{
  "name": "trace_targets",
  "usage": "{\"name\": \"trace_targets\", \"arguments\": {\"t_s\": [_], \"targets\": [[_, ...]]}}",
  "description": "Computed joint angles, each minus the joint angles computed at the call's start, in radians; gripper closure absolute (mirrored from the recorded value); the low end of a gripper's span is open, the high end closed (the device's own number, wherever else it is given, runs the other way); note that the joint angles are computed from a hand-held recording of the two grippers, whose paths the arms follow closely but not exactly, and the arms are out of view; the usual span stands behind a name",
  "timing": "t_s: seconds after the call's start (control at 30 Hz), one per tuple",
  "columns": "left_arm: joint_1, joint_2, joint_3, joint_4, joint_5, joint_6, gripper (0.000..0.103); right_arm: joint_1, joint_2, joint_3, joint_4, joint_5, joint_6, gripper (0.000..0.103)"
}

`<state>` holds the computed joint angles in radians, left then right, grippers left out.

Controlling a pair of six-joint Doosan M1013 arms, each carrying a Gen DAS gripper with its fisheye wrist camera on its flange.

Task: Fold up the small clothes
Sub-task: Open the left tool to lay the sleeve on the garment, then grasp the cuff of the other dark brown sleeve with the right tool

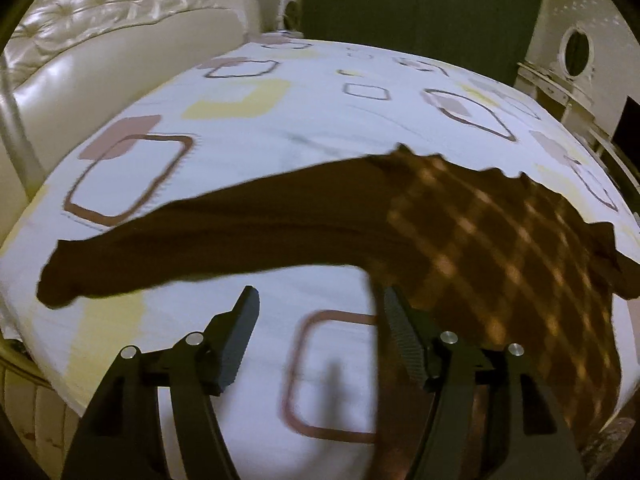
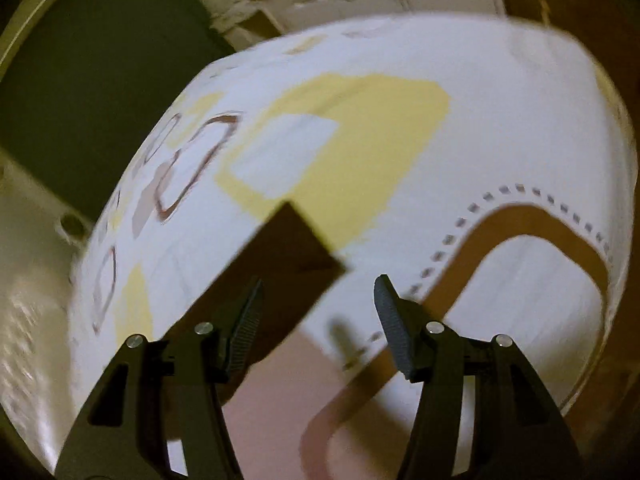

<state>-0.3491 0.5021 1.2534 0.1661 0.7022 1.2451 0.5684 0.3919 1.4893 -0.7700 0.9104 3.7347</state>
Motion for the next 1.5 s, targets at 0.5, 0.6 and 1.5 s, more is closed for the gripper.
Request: {"name": "trace_targets", "arguments": {"t_s": [0.5, 0.6, 1.5], "targets": [[-0.054, 0.016, -0.013, 0.043, 0.084, -0.099, 0.033, -0.072, 0.034, -0.001, 0.08, -0.211, -0.112, 0.098], [-0.051, 0.016, -0.018, 0.028, 0.086, -0.105, 0.033, -0.064, 0.035, -0.007, 0.066, -0.186, -0.114, 0.1], [-0.018, -0.036, 0.079, -0.021, 0.013, -0.102, 0.029, 0.06, -0.01, -0.096, -0.241, -0.02, 0.026, 0.1]]}}
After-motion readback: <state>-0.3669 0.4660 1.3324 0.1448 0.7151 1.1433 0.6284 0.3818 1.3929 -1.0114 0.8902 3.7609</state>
